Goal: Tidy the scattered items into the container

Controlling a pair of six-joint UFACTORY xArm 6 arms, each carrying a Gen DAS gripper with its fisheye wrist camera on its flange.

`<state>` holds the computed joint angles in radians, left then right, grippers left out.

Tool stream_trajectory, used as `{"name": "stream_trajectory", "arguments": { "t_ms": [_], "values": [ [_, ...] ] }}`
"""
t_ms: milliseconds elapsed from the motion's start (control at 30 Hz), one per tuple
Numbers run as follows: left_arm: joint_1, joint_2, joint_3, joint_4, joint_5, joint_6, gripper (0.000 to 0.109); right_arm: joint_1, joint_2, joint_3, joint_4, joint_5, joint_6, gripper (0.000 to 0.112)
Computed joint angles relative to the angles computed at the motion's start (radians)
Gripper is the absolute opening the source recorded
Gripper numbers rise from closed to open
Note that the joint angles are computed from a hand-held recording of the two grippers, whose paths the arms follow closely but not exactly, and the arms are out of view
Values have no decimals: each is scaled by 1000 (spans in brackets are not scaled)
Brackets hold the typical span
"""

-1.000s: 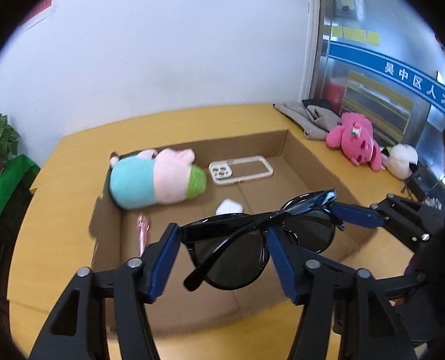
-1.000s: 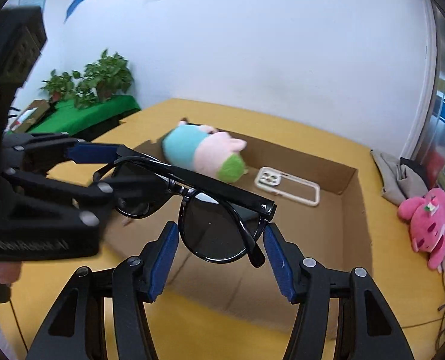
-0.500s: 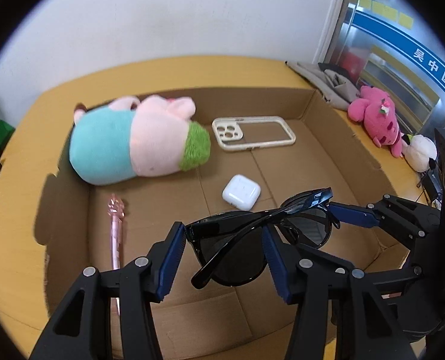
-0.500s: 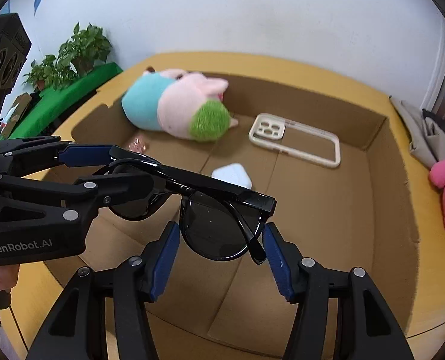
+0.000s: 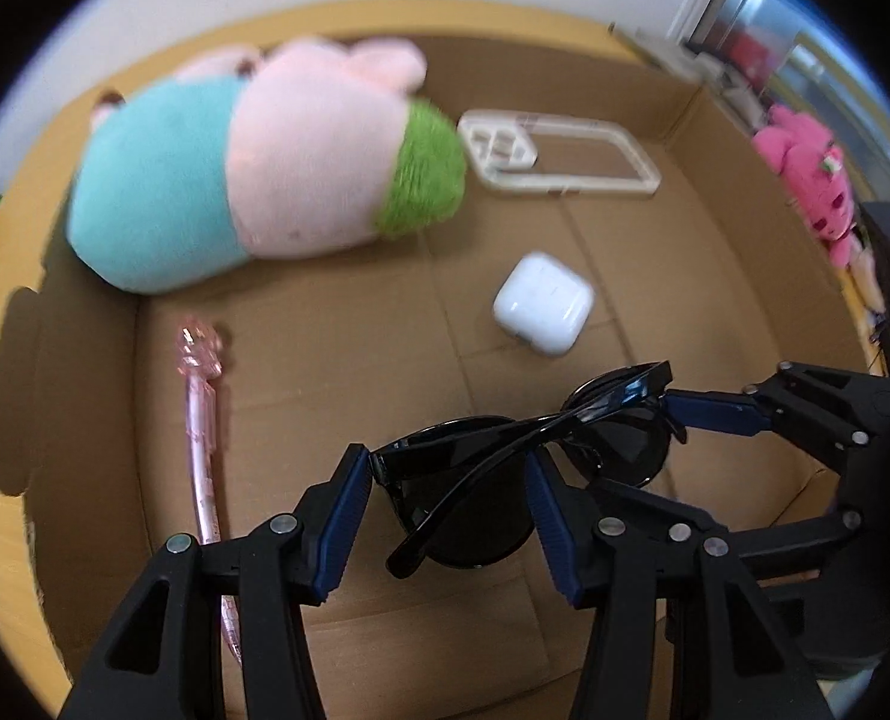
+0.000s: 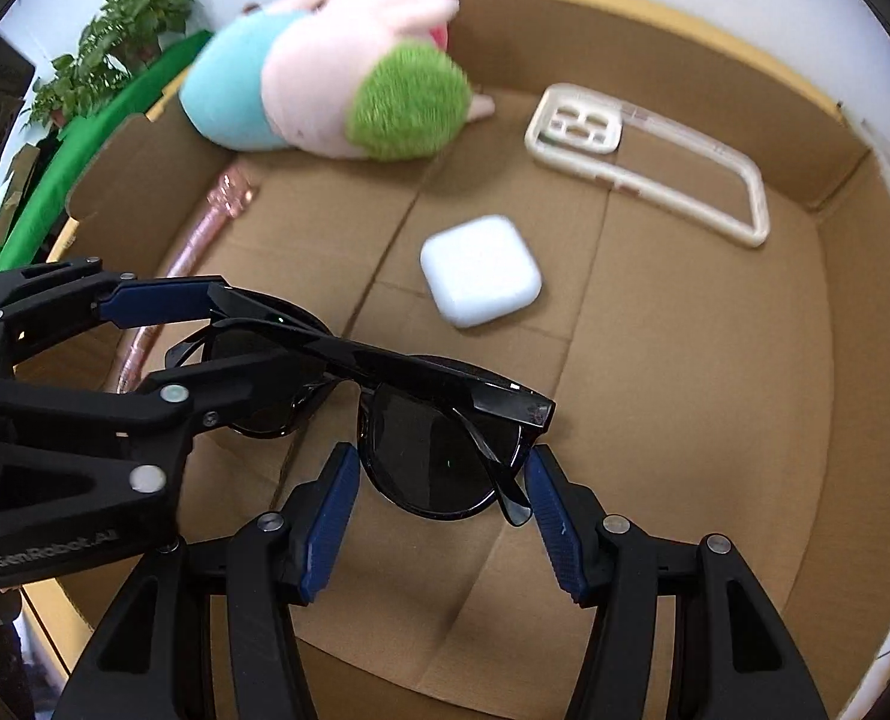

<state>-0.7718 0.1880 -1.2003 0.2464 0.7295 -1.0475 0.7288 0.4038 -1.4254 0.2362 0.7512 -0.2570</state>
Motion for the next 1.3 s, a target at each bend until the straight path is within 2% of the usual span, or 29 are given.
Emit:
{"name": "stream_trajectory", "arguments": {
  "t_ms": [200, 367, 467, 567, 667, 733, 800, 867, 900, 967, 1033, 1133, 1300],
  "values": [
    [14, 47, -43, -55, 37, 57, 51, 4, 34, -59, -51, 74, 28, 62],
    [12, 18, 4, -55, -11, 32, 53, 12, 22, -34, -113, 45, 54, 61],
    [1, -24, 36, 12, -13, -37, 53, 11, -10, 18, -175, -9, 97, 75],
    [-32, -106, 79, 180, 14, -176, 54, 0, -95, 131, -236, -114, 141, 85],
    [-113, -206, 115, 422, 128, -407, 55, -13, -214, 281, -266, -235, 183, 93],
    [-212, -254, 122, 608, 261, -600, 69, -23, -323, 413, -227, -343, 177, 95],
    [-300, -254, 101, 715, 381, -735, 81, -33, -415, 529, -322, -452, 266, 98],
    [-383, -251, 86, 780, 482, -841, 81, -26, -472, 597, -468, -519, 417, 98],
    [-407, -236, 69, 789, 515, -855, 81, -25, -513, 645, -478, -555, 447, 98],
    [-452, -208, 35, 793, 581, -867, 81, -12, -553, 690, -431, -589, 434, 98],
    [-500, -180, 7, 803, 636, -884, 81, -11, -593, 728, -452, -605, 451, 98],
    [-526, -147, -21, 786, 664, -901, 81, -17, -651, 774, -559, -606, 531, 98],
    [-562, -116, -54, 742, 712, -915, 81, -7, -714, 839, -555, -629, 533, 98]
  ]
}}
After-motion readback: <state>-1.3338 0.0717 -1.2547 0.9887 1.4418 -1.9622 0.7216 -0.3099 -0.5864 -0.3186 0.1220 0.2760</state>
